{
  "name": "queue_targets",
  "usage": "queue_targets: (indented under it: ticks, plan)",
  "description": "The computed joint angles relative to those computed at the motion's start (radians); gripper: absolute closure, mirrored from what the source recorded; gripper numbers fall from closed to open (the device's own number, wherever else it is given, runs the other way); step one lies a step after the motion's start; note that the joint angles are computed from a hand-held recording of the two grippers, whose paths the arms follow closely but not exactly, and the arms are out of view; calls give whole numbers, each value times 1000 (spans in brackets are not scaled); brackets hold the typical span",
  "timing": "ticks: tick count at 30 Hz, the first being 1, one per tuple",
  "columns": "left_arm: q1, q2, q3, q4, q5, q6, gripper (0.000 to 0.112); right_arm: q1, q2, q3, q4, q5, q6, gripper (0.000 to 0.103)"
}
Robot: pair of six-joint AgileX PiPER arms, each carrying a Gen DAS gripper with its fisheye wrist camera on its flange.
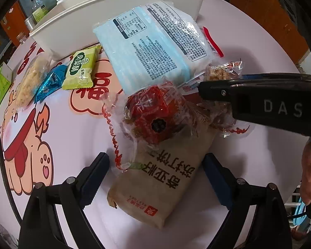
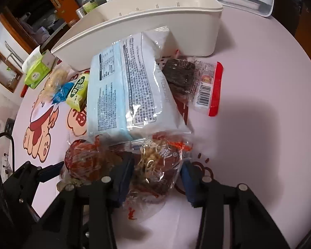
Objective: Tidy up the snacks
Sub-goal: 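Grasp the brown paper biscuit pack with the left tool while the right tool grasps red-wrapped snacks, then lift both held snacks and carry them toward the white tray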
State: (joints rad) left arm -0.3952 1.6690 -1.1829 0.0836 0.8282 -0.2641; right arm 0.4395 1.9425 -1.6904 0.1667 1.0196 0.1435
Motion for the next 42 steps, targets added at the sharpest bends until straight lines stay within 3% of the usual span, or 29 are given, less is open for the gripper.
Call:
queue_targets:
  ticks: [3, 5, 13, 27, 37, 38, 42]
  plan:
    - [-4, 4, -10, 2, 6, -9, 23, -11, -9, 12, -1, 3, 1, 59]
    - [-7, -4, -3, 1, -2, -5, 33, -8, -23, 27, -38, 5, 17, 59]
    - [-33, -35, 5, -4, 15, -9, 48, -27, -64, 79, -56, 13, 6, 59]
    - [17, -172, 46, -65, 72, 59, 55, -13, -108, 62, -52, 25, -26, 59]
    - [50, -245, -42, -69, 123, 57, 60, 7, -133, 11, -55, 39, -35, 59]
    - [52, -248, -51, -79, 119, 63, 106, 8, -134, 2, -55, 40, -35, 59]
    - [83, -224, -123, -96, 132, 87, 108, 12, -135, -24, -60, 41, -30, 59]
